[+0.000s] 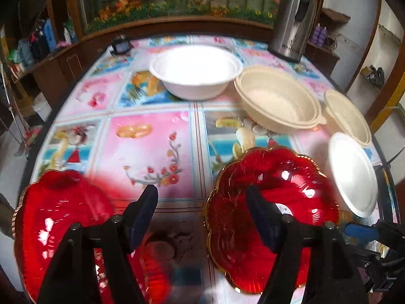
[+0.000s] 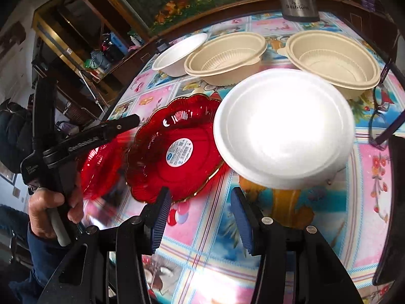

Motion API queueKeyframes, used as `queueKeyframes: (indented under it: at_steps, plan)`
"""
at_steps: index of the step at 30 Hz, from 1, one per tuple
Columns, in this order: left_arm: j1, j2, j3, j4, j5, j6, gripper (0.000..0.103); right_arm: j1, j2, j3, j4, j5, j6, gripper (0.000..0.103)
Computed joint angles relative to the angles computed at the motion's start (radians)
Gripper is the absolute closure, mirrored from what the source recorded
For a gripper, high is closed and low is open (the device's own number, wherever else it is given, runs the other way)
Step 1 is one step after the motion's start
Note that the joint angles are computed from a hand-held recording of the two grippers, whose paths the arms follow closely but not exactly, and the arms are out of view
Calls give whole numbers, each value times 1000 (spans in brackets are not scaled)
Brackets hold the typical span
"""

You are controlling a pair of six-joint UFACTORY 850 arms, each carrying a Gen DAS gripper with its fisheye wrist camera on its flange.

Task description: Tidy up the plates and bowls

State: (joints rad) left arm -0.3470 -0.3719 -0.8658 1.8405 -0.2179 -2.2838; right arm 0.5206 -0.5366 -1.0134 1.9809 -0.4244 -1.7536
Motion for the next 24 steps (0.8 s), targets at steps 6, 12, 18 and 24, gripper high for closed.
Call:
queueKeyframes:
  at_steps: [6, 12, 18, 24]
  plan:
    - [-3, -31, 2, 138, 22, -128, 74, 17, -40, -43, 11, 29, 3, 52]
    - [-17, 3, 47, 326, 10, -321, 82, 31, -42, -47, 62, 72, -57, 82]
    - [-17, 41, 91, 522, 6, -540, 82, 22, -30, -21, 99, 37, -87, 83]
    - [-25, 72, 119, 620, -5, -652, 82, 23, 14, 28, 188, 14, -188, 83]
